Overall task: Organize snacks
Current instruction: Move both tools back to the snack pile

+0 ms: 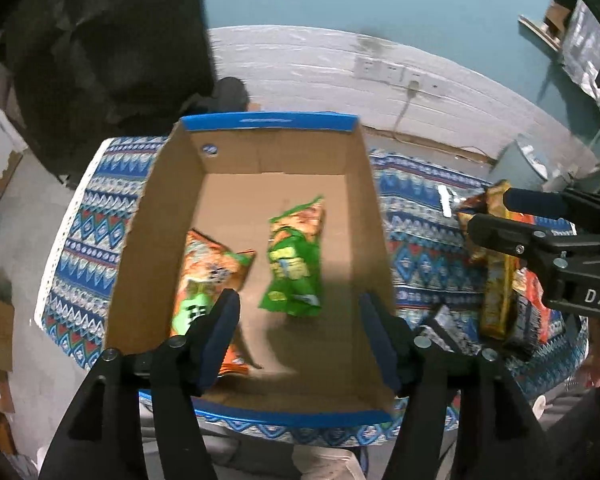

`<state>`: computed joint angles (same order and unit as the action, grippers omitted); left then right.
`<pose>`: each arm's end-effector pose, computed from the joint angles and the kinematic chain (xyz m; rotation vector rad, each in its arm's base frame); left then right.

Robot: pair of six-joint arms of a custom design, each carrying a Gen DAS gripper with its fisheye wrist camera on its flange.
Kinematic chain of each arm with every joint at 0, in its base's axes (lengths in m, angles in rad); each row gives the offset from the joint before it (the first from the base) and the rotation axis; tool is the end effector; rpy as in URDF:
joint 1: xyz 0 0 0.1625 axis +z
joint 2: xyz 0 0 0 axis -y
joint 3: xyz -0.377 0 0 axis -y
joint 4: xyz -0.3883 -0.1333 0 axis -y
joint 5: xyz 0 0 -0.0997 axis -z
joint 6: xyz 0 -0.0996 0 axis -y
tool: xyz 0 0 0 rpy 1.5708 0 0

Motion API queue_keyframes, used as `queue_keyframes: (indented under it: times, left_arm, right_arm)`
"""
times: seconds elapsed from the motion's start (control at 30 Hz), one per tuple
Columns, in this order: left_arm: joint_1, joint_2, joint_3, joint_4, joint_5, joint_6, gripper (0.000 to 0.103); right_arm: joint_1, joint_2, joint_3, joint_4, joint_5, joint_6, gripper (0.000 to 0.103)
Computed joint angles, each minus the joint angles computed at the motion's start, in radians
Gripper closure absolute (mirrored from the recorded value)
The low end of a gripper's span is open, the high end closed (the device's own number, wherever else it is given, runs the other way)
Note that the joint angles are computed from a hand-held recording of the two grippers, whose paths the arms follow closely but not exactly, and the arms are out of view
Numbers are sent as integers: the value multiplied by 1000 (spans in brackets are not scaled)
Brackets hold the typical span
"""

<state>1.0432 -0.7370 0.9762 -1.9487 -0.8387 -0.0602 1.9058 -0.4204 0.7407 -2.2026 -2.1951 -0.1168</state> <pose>-0.2126 -0.7619 0.2643 0.5028 2.3933 -0.4340 0.3446 -0.7614 0.1477 0.4389 -2.4785 0.4807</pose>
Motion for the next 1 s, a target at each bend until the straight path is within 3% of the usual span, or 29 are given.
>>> queue_keyframes:
  times: [0.3,0.4,1.0]
  left_arm:
    - [-46,19,31,8,-29,9,38]
    - [-55,30,28,28,-61,-9,38]
    - [-103,146,-23,180,-67,-109,38]
  right_arm:
    - [-34,-179,258,-121,-40,26,33]
    - [-46,-225,319,-149,-46,34,33]
    - [-121,-467,631,-260,-84,101,30]
